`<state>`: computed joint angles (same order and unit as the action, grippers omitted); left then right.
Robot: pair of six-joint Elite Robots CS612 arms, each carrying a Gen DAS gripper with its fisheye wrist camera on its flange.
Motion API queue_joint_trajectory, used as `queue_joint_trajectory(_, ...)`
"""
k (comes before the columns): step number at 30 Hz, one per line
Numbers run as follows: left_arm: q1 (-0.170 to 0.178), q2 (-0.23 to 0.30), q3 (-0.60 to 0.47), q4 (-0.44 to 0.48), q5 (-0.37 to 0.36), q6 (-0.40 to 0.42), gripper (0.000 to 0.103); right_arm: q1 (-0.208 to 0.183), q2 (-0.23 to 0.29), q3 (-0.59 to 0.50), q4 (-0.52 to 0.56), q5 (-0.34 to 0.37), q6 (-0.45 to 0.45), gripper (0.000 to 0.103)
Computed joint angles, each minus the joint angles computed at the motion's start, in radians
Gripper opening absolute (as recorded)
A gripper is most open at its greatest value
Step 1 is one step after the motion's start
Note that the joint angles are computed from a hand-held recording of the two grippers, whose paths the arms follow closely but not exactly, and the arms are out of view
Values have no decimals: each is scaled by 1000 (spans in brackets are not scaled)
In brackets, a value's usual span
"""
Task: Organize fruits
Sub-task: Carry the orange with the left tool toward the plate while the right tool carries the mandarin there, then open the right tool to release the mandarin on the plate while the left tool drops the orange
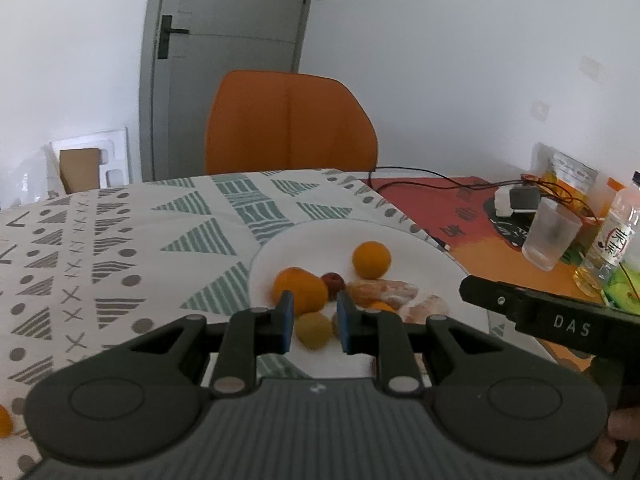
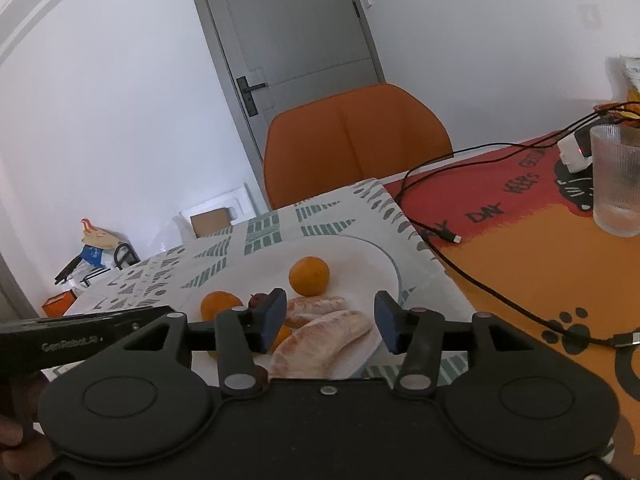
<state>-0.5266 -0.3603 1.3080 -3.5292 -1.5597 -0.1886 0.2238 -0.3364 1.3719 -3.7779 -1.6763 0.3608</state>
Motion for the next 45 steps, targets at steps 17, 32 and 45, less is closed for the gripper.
queue_joint_trajectory(17, -18, -24, 27, 38, 123, -17, 52, -1, 0, 20, -27, 12, 25, 63)
queue_joint_trajectory(32, -21, -58, 106, -66, 210, -16, 83, 1, -16, 52, -73, 6, 18, 69)
queue_joint_trajectory(45, 14, -92, 184, -115, 339, -110, 87, 14, -16, 43, -72, 12, 4, 79)
